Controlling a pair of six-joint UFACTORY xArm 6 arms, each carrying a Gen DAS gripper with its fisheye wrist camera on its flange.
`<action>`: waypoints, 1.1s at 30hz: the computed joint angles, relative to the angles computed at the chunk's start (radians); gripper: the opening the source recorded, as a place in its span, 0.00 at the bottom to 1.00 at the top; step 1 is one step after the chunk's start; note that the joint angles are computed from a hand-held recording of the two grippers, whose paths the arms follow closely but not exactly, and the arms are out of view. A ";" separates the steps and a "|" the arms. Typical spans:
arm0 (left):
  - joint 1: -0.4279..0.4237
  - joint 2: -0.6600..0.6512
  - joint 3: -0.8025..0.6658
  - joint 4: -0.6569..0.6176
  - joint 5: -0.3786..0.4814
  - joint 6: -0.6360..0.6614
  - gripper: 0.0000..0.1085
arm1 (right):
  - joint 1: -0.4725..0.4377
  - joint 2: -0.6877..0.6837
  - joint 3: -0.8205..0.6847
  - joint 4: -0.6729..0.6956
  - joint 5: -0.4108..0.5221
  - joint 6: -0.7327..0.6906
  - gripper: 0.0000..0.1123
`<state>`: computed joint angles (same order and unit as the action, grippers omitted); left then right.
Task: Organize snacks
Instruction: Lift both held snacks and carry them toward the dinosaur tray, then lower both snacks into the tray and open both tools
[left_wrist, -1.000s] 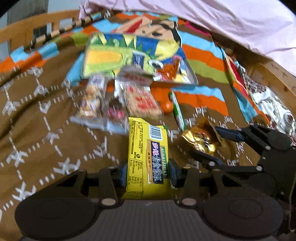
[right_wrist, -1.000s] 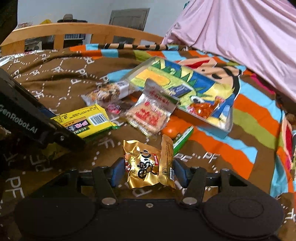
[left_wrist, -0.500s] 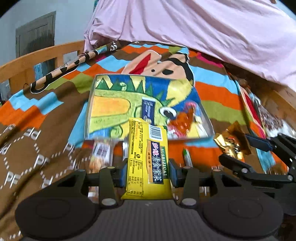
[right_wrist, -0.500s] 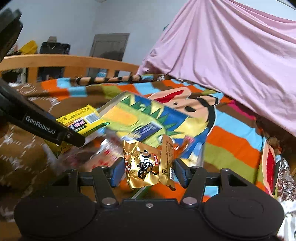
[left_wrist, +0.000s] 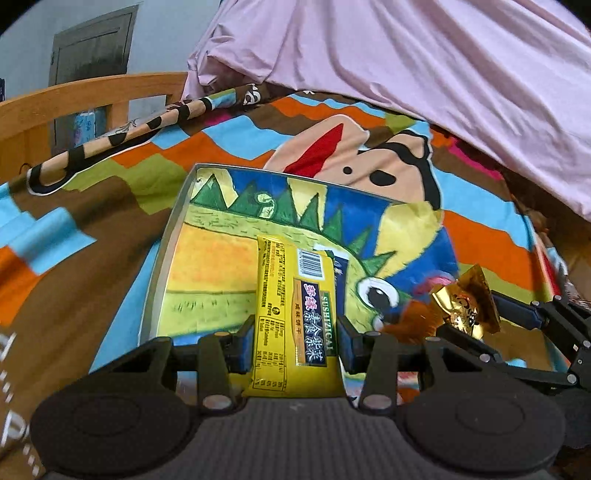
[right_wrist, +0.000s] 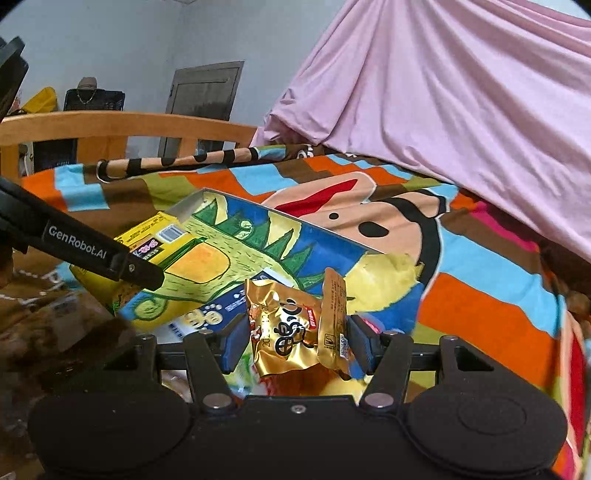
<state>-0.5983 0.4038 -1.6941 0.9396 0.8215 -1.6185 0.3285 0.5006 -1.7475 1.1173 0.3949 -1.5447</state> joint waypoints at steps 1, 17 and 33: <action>0.013 0.012 -0.006 -0.002 -0.020 0.002 0.43 | 0.003 0.025 -0.026 -0.011 0.001 0.012 0.53; 0.094 0.130 -0.074 -0.086 -0.113 0.071 0.43 | 0.025 0.234 -0.247 -0.219 0.033 0.208 0.54; 0.101 0.133 -0.063 -0.116 -0.118 0.073 0.44 | 0.030 0.249 -0.257 -0.232 0.019 0.222 0.57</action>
<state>-0.4973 0.5368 -1.7573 0.8240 0.7031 -1.5455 0.3584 0.7494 -2.0045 0.8852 0.4138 -1.3227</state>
